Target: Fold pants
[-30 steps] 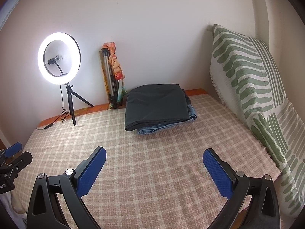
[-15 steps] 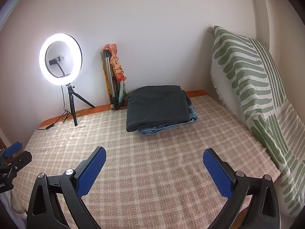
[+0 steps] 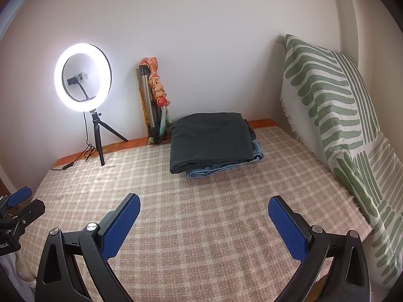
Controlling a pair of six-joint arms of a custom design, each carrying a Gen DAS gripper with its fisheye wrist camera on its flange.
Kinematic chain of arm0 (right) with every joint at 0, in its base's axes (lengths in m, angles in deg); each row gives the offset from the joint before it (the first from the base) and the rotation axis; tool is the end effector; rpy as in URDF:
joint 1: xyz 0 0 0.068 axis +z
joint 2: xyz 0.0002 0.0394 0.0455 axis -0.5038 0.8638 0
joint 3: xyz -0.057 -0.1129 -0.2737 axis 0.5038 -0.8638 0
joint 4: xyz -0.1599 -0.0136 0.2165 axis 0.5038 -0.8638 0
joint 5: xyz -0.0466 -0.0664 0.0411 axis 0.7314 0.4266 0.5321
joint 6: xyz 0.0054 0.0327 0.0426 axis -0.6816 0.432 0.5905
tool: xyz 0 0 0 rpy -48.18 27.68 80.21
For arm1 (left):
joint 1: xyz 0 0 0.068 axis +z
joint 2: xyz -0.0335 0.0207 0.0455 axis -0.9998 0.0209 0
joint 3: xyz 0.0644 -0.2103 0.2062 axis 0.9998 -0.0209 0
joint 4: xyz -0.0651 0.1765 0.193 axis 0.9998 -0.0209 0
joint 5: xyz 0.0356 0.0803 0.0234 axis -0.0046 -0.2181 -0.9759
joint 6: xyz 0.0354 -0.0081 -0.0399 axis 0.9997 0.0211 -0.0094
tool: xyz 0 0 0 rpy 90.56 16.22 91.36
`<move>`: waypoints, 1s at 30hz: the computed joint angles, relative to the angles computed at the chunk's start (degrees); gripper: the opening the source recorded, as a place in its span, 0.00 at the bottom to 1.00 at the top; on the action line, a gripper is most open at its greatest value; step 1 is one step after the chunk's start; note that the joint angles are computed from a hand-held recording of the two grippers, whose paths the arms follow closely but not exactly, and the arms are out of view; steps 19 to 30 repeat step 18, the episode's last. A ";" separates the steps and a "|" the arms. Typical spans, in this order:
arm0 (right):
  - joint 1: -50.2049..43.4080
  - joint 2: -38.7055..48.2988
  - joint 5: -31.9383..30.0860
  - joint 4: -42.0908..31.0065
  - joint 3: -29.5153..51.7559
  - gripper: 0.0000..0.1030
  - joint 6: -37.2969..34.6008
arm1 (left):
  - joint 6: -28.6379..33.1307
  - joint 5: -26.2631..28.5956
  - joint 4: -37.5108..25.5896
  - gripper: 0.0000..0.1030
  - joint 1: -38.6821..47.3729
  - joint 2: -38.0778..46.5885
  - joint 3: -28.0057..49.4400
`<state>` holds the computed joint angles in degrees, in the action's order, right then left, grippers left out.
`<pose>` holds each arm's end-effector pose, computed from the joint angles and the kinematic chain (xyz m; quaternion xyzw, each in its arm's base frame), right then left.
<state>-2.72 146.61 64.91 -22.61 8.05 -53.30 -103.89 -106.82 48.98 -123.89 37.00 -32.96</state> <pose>0.2657 0.1254 0.2663 0.0370 0.8922 0.0459 0.4478 0.2589 -0.1675 0.2460 0.0544 0.8706 -0.0742 0.4832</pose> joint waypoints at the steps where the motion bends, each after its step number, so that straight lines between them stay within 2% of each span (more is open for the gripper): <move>1: 0.11 -0.17 0.15 -0.09 -0.09 1.00 0.20 | 0.06 0.12 0.06 0.98 0.05 -0.03 -0.03; 12: 0.30 0.23 0.04 0.10 -0.14 1.00 0.07 | -0.20 1.59 -0.02 0.98 1.07 0.11 -0.16; 16: -0.18 0.38 -0.69 0.45 -0.38 1.00 0.06 | 0.15 2.30 2.85 0.98 1.21 -0.80 -1.95; 30: -0.80 0.60 -1.57 0.87 -0.53 1.00 0.04 | 0.57 3.08 1.97 0.98 1.70 -0.72 -1.49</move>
